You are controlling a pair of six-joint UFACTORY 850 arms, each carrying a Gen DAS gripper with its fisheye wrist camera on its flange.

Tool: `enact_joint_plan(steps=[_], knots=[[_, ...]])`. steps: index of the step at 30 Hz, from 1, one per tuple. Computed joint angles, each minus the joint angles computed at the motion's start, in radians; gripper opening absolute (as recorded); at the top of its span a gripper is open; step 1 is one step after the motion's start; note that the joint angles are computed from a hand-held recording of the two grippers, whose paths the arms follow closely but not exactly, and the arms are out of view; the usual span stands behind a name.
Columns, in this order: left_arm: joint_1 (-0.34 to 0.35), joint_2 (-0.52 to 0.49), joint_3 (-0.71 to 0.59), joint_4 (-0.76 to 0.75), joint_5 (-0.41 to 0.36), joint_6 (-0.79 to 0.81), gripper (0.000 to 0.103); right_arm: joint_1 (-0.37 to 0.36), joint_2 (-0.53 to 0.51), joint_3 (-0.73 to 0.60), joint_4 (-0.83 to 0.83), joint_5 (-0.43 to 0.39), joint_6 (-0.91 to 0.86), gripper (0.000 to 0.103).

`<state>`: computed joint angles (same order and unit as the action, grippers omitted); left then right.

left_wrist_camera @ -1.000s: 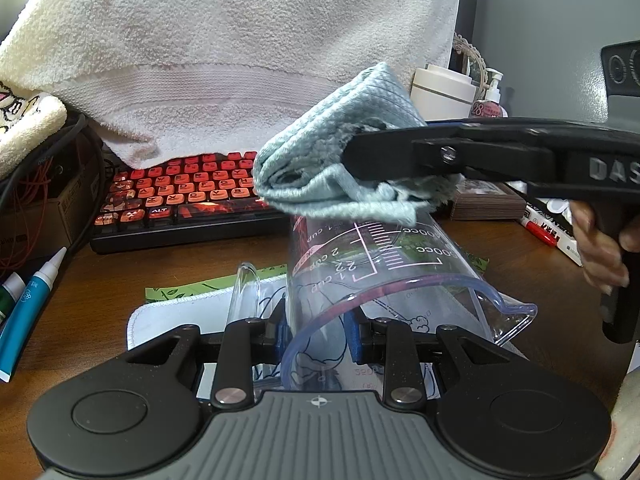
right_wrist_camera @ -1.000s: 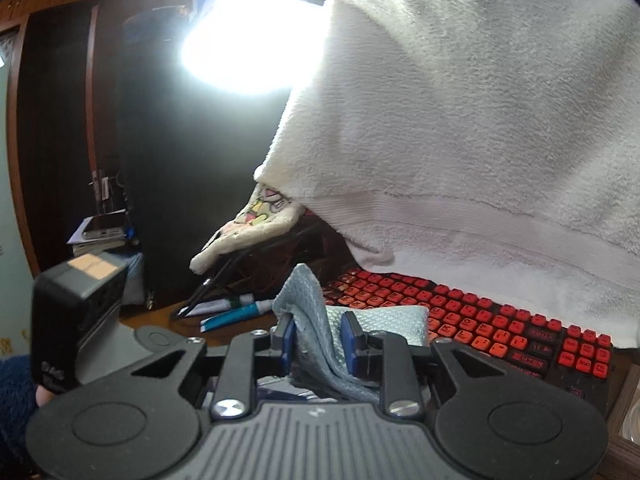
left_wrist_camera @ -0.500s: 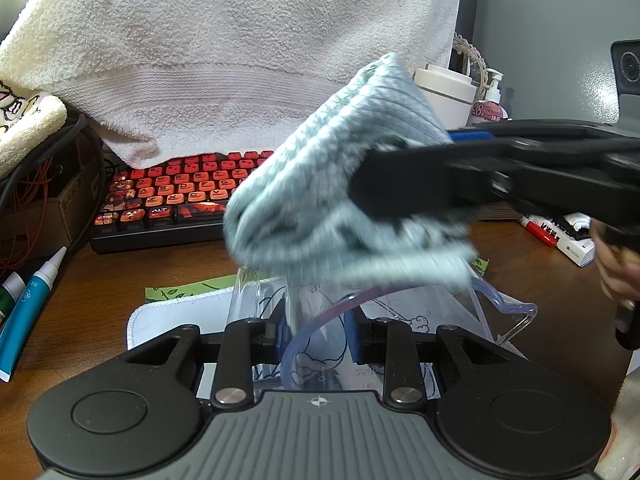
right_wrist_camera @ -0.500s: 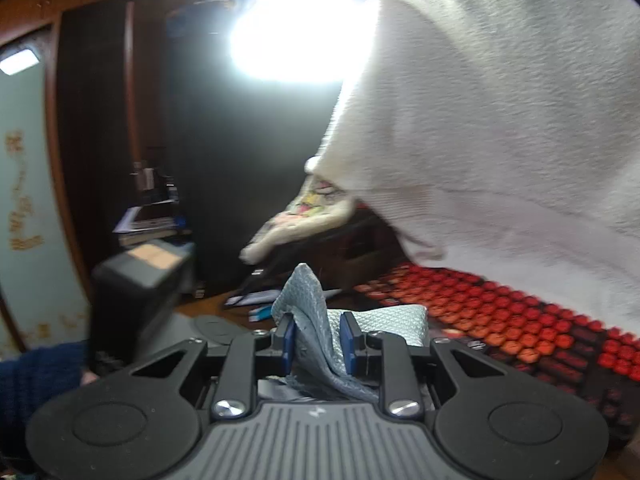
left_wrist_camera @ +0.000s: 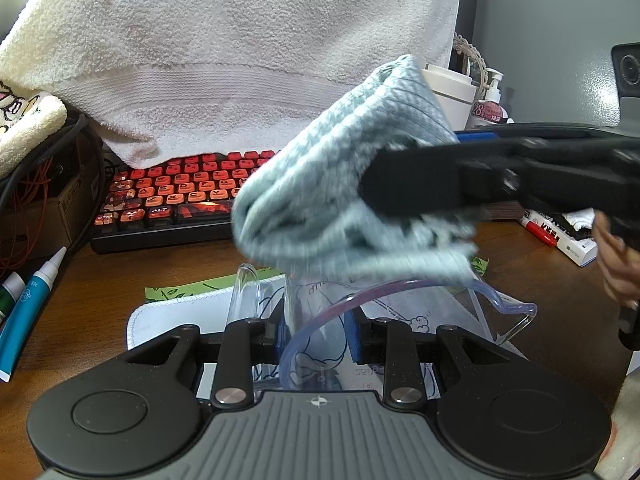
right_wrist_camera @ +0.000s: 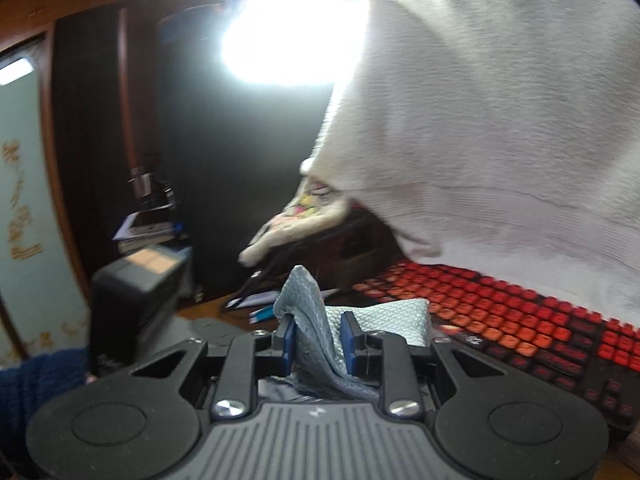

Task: Clean container
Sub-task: 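Hold the cup with the left gripper while the right gripper rubs the cloth over the rim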

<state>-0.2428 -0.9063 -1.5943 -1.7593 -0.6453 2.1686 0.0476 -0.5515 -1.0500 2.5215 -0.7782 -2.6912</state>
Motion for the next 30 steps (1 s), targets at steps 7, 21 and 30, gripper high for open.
enact_joint_plan(steps=[7,21,30], knots=[[0.000,0.000,-0.001,0.001,0.000,-0.001,0.028,0.004,-0.006,-0.008,0.012,0.005,-0.018,0.022],[0.000,0.002,0.002,-0.002,0.001,0.002,0.028,-0.002,-0.001,0.001,0.057,0.004,-0.022,0.023],[0.000,0.002,0.001,0.000,0.001,0.000,0.028,-0.001,-0.001,-0.002,0.040,0.007,-0.015,0.022]])
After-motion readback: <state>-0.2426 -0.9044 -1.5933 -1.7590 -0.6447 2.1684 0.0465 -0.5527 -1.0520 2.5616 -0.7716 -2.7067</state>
